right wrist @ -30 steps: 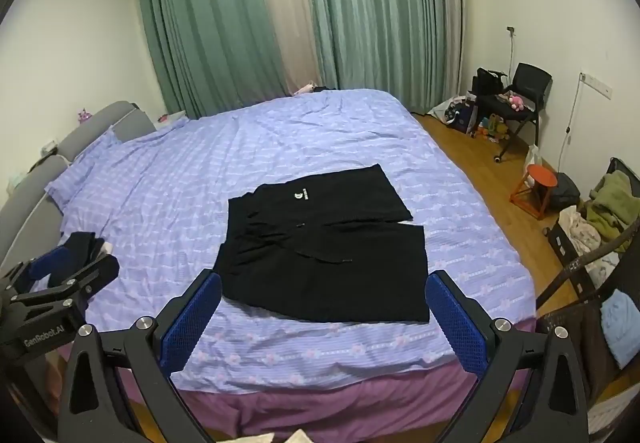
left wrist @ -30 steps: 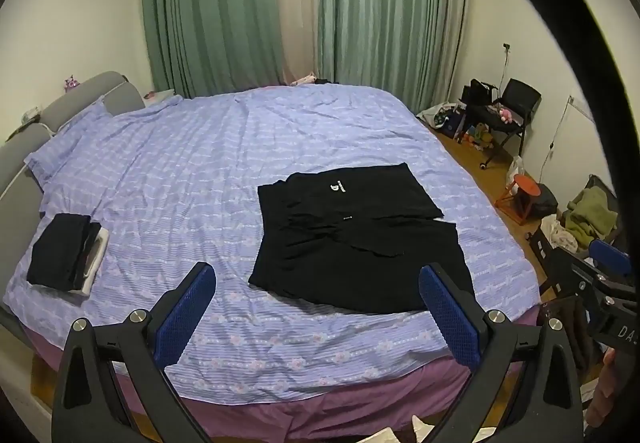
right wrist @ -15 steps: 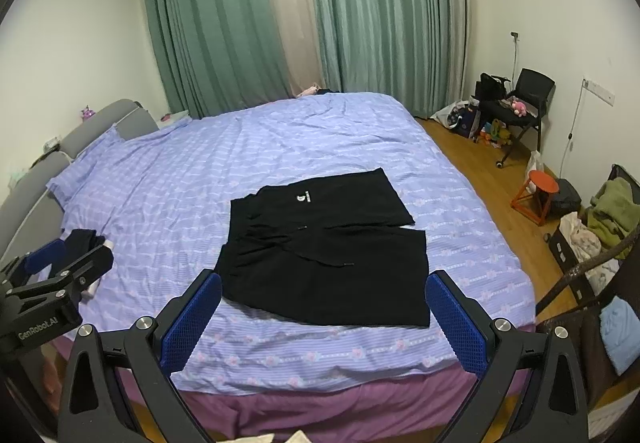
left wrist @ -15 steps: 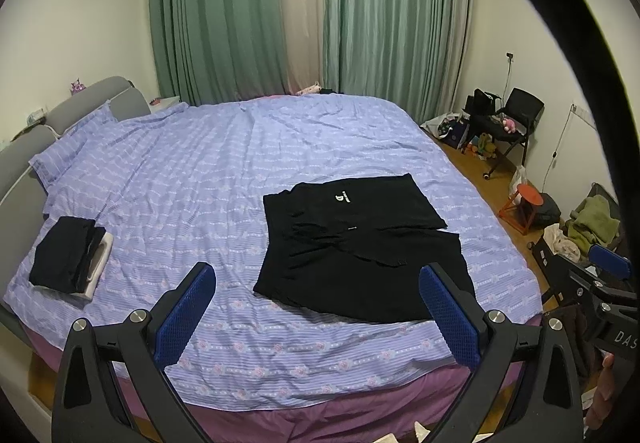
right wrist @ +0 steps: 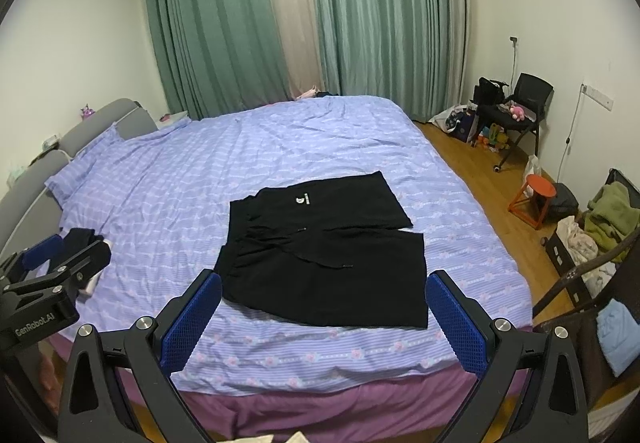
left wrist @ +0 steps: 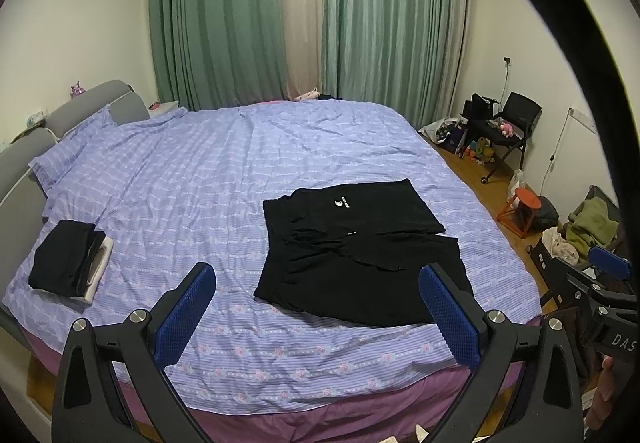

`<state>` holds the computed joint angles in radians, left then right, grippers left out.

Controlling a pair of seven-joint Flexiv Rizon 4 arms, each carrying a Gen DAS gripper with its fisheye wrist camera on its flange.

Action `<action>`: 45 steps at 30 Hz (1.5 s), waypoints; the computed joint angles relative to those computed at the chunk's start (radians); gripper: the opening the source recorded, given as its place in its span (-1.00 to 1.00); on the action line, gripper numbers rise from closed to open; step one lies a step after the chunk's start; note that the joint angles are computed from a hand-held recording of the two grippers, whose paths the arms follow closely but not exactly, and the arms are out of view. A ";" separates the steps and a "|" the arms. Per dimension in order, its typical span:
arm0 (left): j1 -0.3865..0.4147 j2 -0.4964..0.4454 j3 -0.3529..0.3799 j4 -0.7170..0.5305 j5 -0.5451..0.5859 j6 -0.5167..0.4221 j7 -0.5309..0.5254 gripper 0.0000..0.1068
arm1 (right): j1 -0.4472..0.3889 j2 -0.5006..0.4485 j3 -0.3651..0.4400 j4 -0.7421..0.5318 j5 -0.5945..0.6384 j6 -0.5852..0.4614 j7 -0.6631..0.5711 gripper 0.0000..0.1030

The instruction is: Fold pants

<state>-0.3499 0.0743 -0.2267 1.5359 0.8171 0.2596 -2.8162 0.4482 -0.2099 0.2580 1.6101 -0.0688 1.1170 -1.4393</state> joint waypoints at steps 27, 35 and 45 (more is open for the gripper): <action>0.028 0.034 -0.005 0.042 -0.003 0.070 0.028 0.93 | 0.016 0.030 -0.017 0.070 -0.111 0.057 0.102 0.99; 0.038 0.049 -0.005 0.065 -0.015 0.096 0.038 0.93 | 0.022 0.041 -0.021 0.089 -0.149 0.060 0.150 0.99; 0.074 0.081 0.009 0.129 -0.062 0.147 0.083 0.93 | 0.036 0.029 -0.018 0.089 -0.168 0.031 0.201 0.99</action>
<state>-0.2756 0.1555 -0.2173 1.6650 0.7555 0.4067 -2.7336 0.4845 -0.1808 0.2399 1.6993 -0.2364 1.1476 -1.2383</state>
